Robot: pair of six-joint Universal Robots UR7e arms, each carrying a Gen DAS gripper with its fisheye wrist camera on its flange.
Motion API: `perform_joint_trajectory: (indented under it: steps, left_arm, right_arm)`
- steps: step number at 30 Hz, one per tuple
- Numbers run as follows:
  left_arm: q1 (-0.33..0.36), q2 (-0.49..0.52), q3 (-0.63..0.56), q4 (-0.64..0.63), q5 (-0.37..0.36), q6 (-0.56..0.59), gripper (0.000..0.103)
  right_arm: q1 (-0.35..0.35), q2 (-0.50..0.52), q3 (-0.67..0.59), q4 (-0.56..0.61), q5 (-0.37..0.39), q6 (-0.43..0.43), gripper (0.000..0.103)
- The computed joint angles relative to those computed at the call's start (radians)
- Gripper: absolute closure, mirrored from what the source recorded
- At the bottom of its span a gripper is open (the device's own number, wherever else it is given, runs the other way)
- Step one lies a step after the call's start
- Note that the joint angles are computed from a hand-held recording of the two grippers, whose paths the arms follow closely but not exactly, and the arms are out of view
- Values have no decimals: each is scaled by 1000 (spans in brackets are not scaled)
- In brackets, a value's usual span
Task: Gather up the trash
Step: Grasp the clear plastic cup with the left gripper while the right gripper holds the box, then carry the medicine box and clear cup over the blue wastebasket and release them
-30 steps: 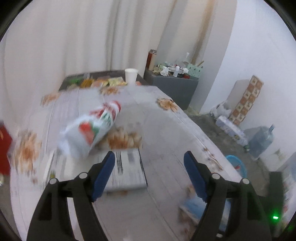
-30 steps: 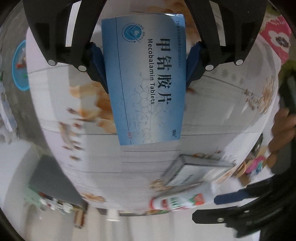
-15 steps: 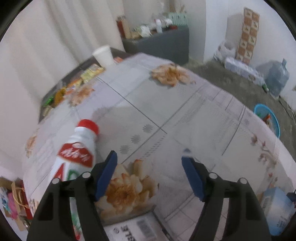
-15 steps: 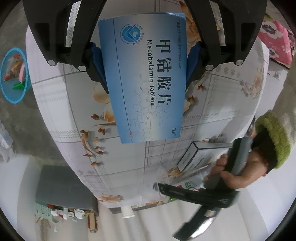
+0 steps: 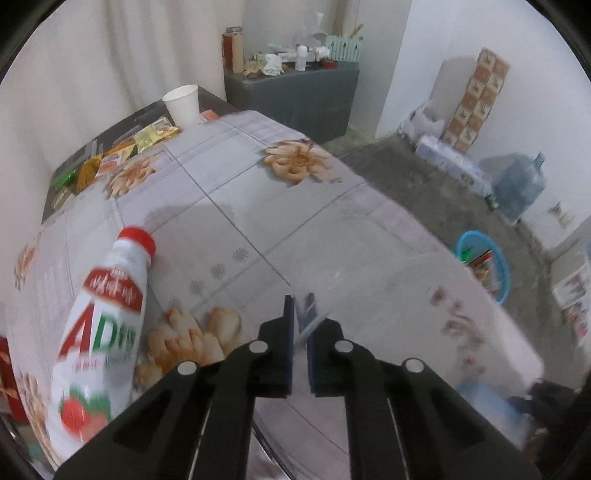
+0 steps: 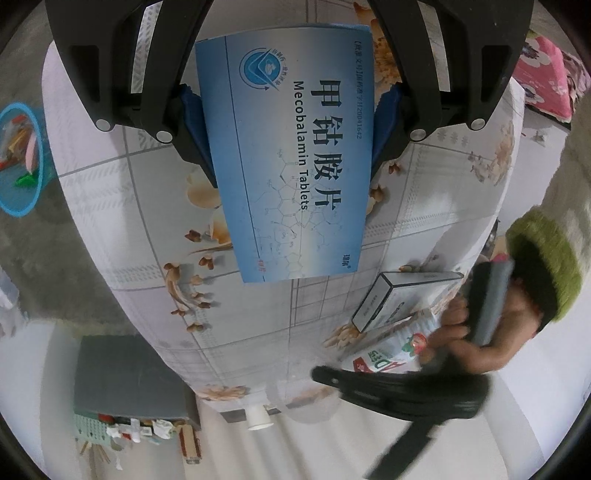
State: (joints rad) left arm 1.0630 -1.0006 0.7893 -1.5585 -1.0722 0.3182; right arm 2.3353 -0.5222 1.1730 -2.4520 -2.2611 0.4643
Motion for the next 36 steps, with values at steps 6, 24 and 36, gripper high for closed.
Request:
perform_joint_trajectory:
  steps: [6,24,36]
  left_arm:
    - [-28,-185,145,35,-73,-129,98]
    - [-47,-511,536,-119,-112,-306,98]
    - [-209,-228,427,-94,-287,-181,97]
  right_arm:
    - [7,-19,23,9,-19,35,35]
    - [53,-80,118,-95,-73,81,36]
    - [64,-455,594,-365,-374,408,36]
